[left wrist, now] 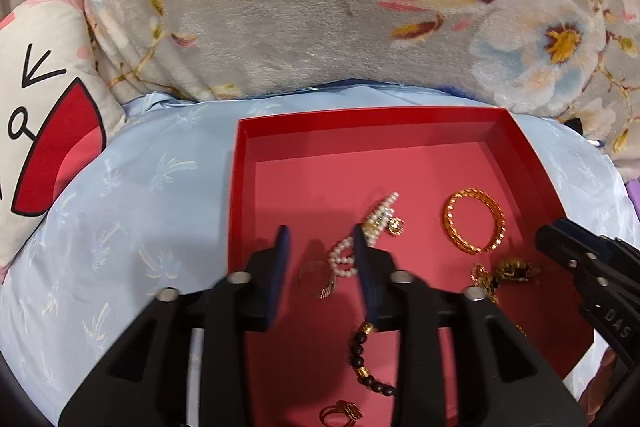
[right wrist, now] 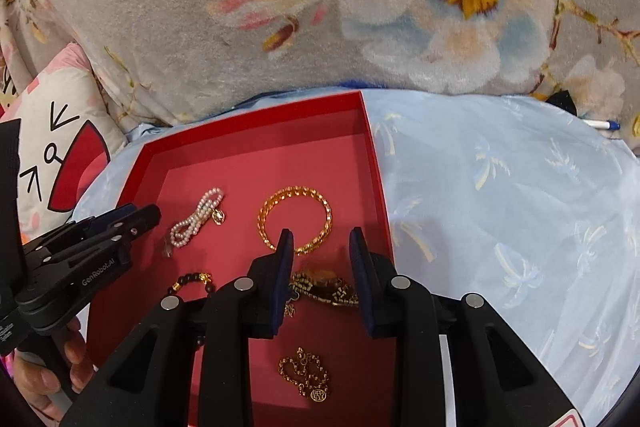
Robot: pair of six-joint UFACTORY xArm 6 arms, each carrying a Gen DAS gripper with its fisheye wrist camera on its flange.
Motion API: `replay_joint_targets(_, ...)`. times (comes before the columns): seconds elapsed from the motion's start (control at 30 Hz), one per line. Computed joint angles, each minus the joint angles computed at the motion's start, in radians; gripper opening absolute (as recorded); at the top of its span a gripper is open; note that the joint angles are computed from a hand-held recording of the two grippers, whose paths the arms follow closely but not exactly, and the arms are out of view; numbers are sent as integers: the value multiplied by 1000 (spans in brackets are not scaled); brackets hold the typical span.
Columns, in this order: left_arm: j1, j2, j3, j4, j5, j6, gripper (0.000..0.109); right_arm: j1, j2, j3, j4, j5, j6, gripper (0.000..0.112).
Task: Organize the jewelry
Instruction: 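Open both tools to drop the ring and watch into the red box, then lift both tools out of the box toward the gold hoop earrings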
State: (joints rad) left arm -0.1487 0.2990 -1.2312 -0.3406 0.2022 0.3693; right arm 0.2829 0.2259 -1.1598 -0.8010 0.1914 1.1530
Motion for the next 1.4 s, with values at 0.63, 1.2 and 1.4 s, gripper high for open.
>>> replay_joint_targets(0.63, 6, -279, 263, -309, -70, 309, 49, 21, -317, 277, -254, -65, 249, 36)
replay_joint_targets(1.2, 19, -726, 748, -488, -25, 527, 62, 213, -710, 729, -259, 28, 390, 42)
replay_joint_targets(1.4, 46, -805, 881, -468, 31, 509, 62, 310, -740, 810, -284, 67, 492, 42)
